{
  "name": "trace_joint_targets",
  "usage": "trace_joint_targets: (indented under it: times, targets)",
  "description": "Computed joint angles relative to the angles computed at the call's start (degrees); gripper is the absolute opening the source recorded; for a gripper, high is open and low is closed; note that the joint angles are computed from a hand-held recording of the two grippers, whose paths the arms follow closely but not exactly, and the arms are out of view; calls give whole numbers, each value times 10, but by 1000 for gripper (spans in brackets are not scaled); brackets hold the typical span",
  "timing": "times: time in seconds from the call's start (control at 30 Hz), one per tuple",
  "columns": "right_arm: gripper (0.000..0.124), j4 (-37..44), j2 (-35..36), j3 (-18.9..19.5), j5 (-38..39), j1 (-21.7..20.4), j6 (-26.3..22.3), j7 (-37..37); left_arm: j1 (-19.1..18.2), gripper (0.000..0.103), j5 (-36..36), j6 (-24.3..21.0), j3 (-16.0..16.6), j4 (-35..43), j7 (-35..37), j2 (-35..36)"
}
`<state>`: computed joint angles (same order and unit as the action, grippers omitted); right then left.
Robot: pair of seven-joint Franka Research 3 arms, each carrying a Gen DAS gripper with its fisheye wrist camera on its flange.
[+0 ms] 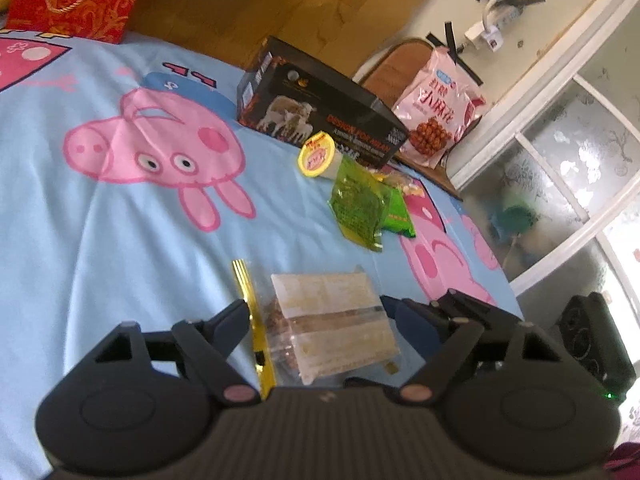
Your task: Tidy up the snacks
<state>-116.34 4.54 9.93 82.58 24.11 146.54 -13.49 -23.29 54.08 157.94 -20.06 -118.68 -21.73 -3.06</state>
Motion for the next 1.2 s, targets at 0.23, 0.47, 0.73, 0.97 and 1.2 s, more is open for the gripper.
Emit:
trace_joint_targets:
  times: [0.23, 0.47, 0.73, 0.97, 1.2]
  targets:
    - [66, -2, 4, 5, 11, 5, 12, -7, -12, 63, -12, -23, 1, 17, 31, 20]
    - [57, -13, -3, 3, 43, 5, 0, -36, -20, 65, 6, -27, 5, 25, 37, 27]
    - [57, -15, -3, 1, 56, 6, -5, -39, -24, 69, 34, -23, 9, 25, 15, 29]
    - [58, -17, -5, 1, 61, 8, -1, -46, -23, 69, 50, -20, 9, 22, -2, 28]
    - [58, -17, -5, 0, 61, 8, -2, -42, -23, 70, 52, -20, 9, 21, -4, 28]
